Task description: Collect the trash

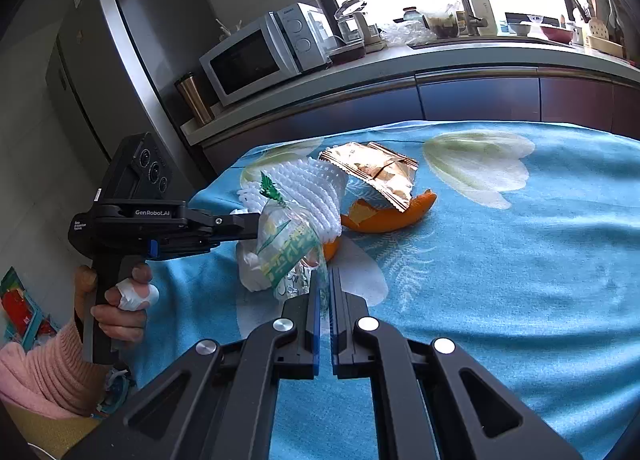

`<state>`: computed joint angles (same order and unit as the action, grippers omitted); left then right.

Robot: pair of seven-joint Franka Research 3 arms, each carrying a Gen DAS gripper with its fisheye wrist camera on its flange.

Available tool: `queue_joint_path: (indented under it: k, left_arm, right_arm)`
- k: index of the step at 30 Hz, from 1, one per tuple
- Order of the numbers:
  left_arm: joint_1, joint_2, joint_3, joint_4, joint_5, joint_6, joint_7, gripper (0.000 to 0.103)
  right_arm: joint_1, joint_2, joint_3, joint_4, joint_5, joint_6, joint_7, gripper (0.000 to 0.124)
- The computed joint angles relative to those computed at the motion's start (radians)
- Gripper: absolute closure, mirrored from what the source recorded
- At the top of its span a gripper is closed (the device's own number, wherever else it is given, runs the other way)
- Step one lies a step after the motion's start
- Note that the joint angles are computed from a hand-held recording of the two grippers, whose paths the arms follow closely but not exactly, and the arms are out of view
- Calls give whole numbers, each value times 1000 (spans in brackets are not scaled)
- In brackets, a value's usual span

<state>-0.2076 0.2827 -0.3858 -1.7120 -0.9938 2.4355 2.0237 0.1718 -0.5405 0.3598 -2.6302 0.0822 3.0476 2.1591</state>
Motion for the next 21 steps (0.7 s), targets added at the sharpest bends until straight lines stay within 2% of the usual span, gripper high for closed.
queue_joint_path:
  k: [3,7,15,21]
  left_arm:
    - [2,-53,-5,-47,-34,39,68,98]
    - [-6,-150,20,-129,-86,64,158,98]
    - [-48,-378,142,-340,-135,79,270,99]
    - [-72,-542,238,-497,-116,92,285,99]
  right_arm:
    - [-5,-6,3,-1,-2,1,6,121]
    - [-12,-3,16,11,-12,4,8,121]
    - [-15,62,57,93,-55,4,-10,121]
    - [45,182,49,193,-87,9,-48,121]
